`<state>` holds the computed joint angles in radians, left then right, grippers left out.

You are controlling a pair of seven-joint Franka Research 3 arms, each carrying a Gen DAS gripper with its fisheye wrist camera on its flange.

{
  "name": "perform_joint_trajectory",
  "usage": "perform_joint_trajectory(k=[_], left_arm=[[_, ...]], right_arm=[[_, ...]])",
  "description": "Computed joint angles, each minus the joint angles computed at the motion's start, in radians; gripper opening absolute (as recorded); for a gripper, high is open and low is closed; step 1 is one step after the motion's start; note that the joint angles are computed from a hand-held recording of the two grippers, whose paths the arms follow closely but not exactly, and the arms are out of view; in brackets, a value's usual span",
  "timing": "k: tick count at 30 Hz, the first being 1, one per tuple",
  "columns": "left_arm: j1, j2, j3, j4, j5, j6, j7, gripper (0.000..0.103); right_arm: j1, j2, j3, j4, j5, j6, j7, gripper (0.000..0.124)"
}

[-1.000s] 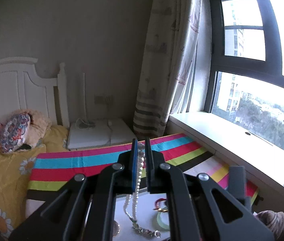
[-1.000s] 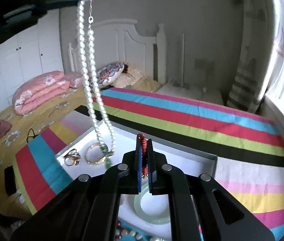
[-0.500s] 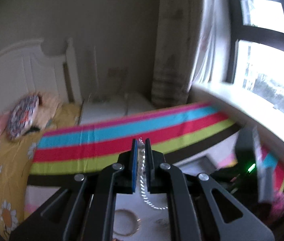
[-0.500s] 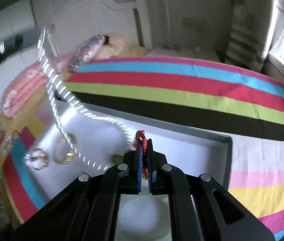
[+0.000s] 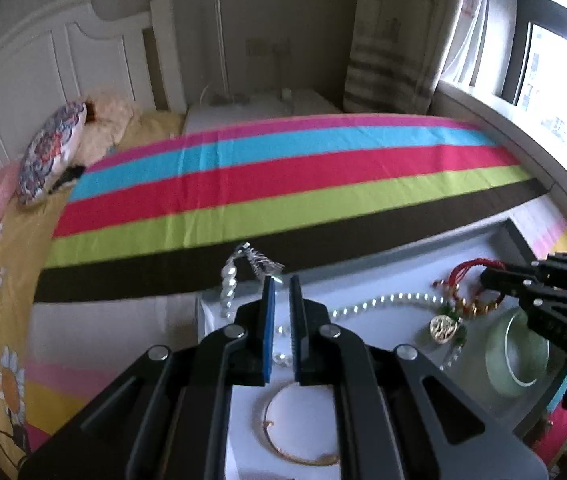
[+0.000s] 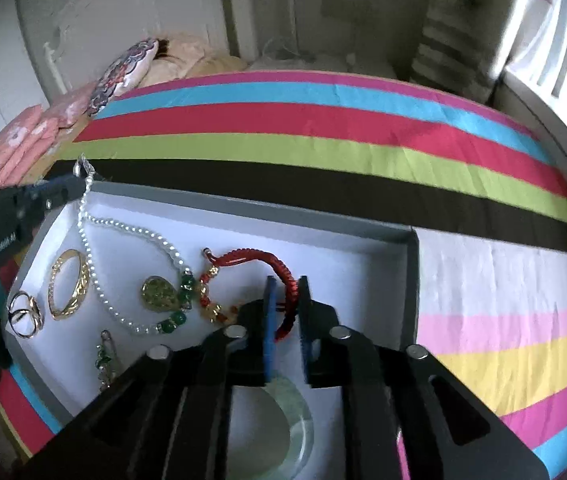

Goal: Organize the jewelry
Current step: 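Lower the pearl necklace and red beads into the tray and open both tools, then move both open tools back to the jewelry pile beside the tray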

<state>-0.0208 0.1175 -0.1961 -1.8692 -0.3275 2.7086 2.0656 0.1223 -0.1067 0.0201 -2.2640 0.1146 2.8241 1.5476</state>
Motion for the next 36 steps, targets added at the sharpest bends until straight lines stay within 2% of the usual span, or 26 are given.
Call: perform_joint_trajectory(k=[1,2,3,4,7,10,12,15,17,18,20,21,24,26,28,30,31,32,34,36], left_arm=[[0.004,-0.003,0.0,0.0,-0.008,-0.015,0.008,0.01],[0.006,-0.006,0.001,0.002,-0.013,-0.035,0.013,0.021],[0.01,-0.008,0.001,0.006,-0.027,-0.059,0.028,0.029],[0.016,-0.013,-0.001,0.007,-0.058,-0.086,0.059,0.042],[0.028,-0.02,0.004,0.026,-0.151,-0.187,0.137,0.045],[0.044,-0.012,0.015,0.059,-0.251,-0.321,0.185,0.049],[0.052,-0.013,0.025,0.062,-0.299,-0.366,0.198,0.056],[0.059,-0.044,0.035,0.024,-0.367,-0.376,0.237,0.068],[0.051,-0.087,0.042,-0.029,-0.402,-0.332,0.265,0.082],[0.042,-0.129,0.045,-0.083,-0.43,-0.273,0.295,0.086],[0.007,-0.204,0.057,-0.179,-0.479,-0.145,0.35,0.101],[-0.019,-0.261,0.058,-0.254,-0.541,-0.031,0.417,0.1],[-0.098,-0.354,0.09,-0.37,-0.665,0.125,0.568,0.1],[-0.156,-0.411,0.111,-0.448,-0.736,0.224,0.649,0.1],[-0.189,-0.45,0.13,-0.504,-0.735,0.254,0.673,0.1],[-0.222,-0.478,0.143,-0.554,-0.729,0.287,0.682,0.1],[-0.227,-0.491,0.142,-0.581,-0.71,0.3,0.666,0.1],[-0.223,-0.499,0.138,-0.603,-0.68,0.298,0.637,0.1],[-0.233,-0.508,0.148,-0.629,-0.638,0.287,0.607,0.1],[-0.263,-0.508,0.181,-0.645,-0.63,0.299,0.605,0.1]], right_arm=[[0.007,-0.006,-0.006,-0.002,0.032,-0.01,-0.021,0.038],[0.01,-0.011,-0.008,-0.004,0.048,-0.013,-0.033,0.061],[0.014,-0.02,-0.011,-0.011,0.064,-0.007,-0.052,0.07],[0.02,-0.03,-0.014,-0.02,0.086,0.005,-0.081,0.072],[0.035,-0.064,-0.022,-0.045,0.143,0.02,-0.157,0.072],[0.087,-0.12,-0.059,-0.09,0.296,0.061,-0.275,0.072],[0.13,-0.163,-0.09,-0.125,0.406,0.092,-0.364,0.072],[0.201,-0.23,-0.138,-0.182,0.546,0.142,-0.502,0.072],[0.222,-0.275,-0.14,-0.228,0.58,0.187,-0.556,0.074],[0.228,-0.293,-0.142,-0.248,0.586,0.202,-0.573,0.075],[0.27,-0.337,-0.167,-0.297,0.612,0.254,-0.621,0.08],[0.282,-0.355,-0.172,-0.317,0.614,0.275,-0.629,0.082],[0.324,-0.412,-0.2,-0.382,0.603,0.345,-0.64,0.086],[0.321,-0.447,-0.196,-0.423,0.578,0.376,-0.626,0.086],[0.281,-0.48,-0.152,-0.467,0.553,0.407,-0.594,0.086],[0.179,-0.512,-0.05,-0.511,0.538,0.421,-0.535,0.086],[0.153,-0.523,-0.023,-0.531,0.526,0.434,-0.508,0.086],[0.161,-0.544,-0.03,-0.553,0.52,0.432,-0.503,0.086],[0.236,-0.581,-0.102,-0.59,0.495,0.427,-0.512,0.086],[0.24,-0.599,-0.091,-0.624,0.465,0.428,-0.5,0.086]])
